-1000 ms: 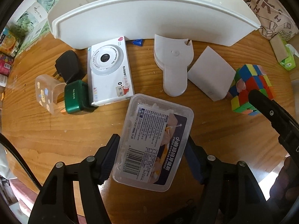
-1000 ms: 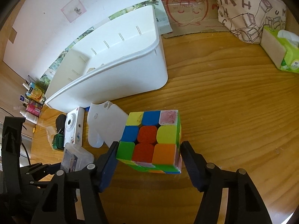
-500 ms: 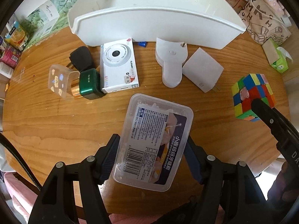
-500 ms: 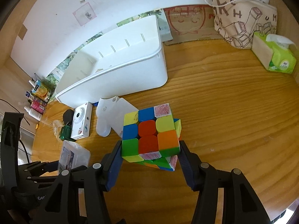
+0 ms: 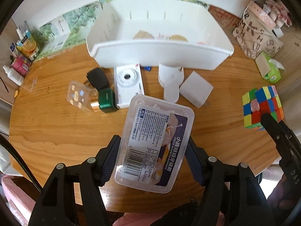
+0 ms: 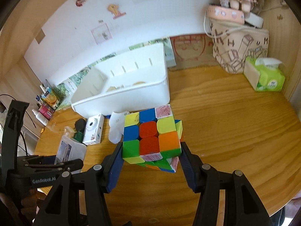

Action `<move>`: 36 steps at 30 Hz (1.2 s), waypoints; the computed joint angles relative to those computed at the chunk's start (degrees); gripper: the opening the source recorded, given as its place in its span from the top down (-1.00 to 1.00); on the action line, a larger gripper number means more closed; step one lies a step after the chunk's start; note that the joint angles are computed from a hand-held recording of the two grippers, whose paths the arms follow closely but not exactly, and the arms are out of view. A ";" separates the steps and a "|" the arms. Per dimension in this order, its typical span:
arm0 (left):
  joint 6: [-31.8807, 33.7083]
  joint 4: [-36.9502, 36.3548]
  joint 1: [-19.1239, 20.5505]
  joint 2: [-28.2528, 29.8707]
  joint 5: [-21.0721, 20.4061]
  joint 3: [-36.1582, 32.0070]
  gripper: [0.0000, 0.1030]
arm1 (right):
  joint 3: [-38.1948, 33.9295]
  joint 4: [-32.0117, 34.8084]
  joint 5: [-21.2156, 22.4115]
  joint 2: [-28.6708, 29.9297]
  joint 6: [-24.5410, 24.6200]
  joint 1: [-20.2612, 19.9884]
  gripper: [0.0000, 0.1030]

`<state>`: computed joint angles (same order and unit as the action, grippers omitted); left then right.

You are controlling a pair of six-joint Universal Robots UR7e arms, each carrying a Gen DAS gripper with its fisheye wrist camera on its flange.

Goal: Organize rigid objects
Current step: 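Lift the clear box with the left gripper while the right gripper carries the cube over the basket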

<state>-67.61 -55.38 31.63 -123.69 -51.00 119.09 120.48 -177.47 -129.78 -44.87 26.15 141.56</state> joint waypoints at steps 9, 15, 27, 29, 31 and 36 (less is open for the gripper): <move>-2.95 2.11 -3.29 2.36 4.95 -4.06 -0.36 | -1.34 -5.08 -1.82 0.26 -5.84 2.27 -0.12; -2.65 2.63 -3.17 3.78 8.83 -6.86 -0.36 | -3.78 -7.90 -1.84 1.36 -10.70 3.01 -0.12; 5.29 -5.43 1.22 6.52 14.43 -9.40 -0.36 | -9.73 -14.30 -0.64 4.63 -21.83 2.32 -0.12; 6.87 -7.32 2.46 7.26 14.77 -9.68 -0.35 | -10.90 -15.74 -0.70 5.61 -23.93 2.07 -0.12; 9.41 -10.26 3.82 7.87 15.11 -9.81 -0.35 | -11.77 -16.87 -0.43 6.43 -25.81 1.77 -0.12; 16.51 -18.70 7.07 8.98 15.70 -9.35 -0.35 | -14.11 -19.12 0.89 8.74 -30.44 0.75 -0.12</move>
<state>-51.10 -74.08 38.69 -114.71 -35.30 109.74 106.36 -196.58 -128.89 -36.13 -4.30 142.31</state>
